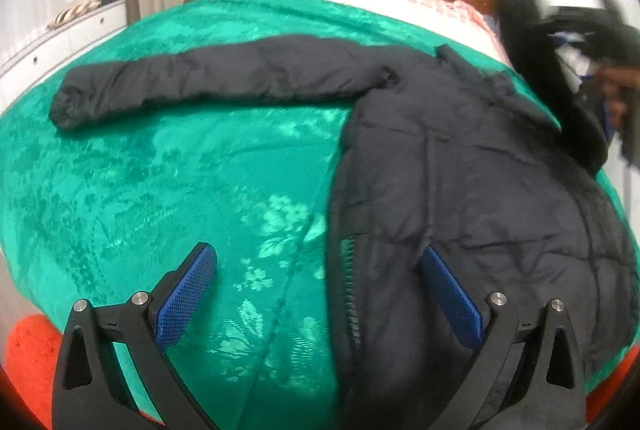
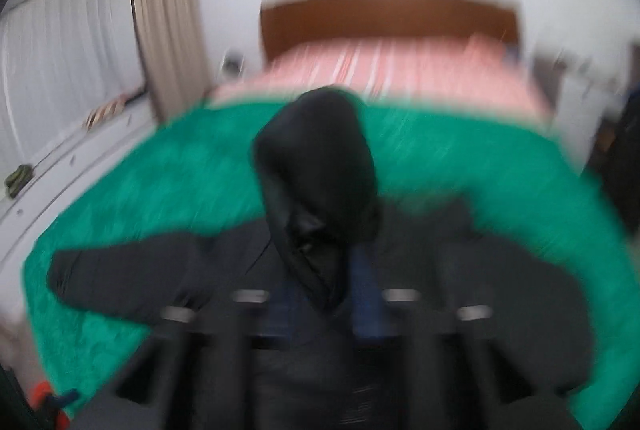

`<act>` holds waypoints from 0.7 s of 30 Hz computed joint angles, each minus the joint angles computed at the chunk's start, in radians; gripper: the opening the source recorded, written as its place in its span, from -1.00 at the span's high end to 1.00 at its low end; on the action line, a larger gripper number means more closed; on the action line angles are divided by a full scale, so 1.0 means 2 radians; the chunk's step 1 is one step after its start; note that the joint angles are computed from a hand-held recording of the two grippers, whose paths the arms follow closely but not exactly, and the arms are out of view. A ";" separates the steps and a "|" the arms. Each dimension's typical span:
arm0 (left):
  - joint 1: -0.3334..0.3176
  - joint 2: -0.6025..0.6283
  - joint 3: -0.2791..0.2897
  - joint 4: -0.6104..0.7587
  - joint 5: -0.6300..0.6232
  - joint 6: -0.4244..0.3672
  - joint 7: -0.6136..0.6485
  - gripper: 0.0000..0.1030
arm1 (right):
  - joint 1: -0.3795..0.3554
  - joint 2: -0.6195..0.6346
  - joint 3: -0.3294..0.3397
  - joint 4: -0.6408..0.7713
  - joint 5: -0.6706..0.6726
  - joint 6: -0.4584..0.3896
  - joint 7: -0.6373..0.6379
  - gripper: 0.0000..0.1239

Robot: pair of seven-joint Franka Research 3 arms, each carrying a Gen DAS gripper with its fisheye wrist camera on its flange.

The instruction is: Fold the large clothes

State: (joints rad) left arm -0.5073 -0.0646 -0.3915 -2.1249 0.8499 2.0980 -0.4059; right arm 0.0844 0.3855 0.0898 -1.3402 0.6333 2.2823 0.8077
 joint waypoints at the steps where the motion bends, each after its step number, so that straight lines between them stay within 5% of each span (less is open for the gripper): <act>1: 0.001 -0.001 0.001 -0.003 -0.001 0.005 -0.002 -0.99 | 0.004 0.007 0.000 0.002 -0.006 -0.026 0.018 -0.06; 4: 0.000 -0.003 -0.001 -0.004 -0.001 0.001 0.001 -0.99 | -0.006 -0.004 0.014 -0.041 0.038 -0.057 0.024 -0.05; 10: 0.002 0.002 0.003 -0.005 -0.005 0.021 0.003 -0.99 | -0.037 -0.144 -0.013 -0.209 0.163 -0.077 -0.135 -0.09; 15: 0.003 0.003 0.002 -0.005 -0.008 0.023 -0.002 -0.99 | -0.039 -0.264 -0.063 -0.348 0.205 -0.011 -0.270 -0.25; 21: 0.000 0.019 0.004 0.006 -0.017 0.014 -0.010 -1.00 | -0.037 -0.377 -0.134 -0.487 0.245 0.059 -0.356 -0.34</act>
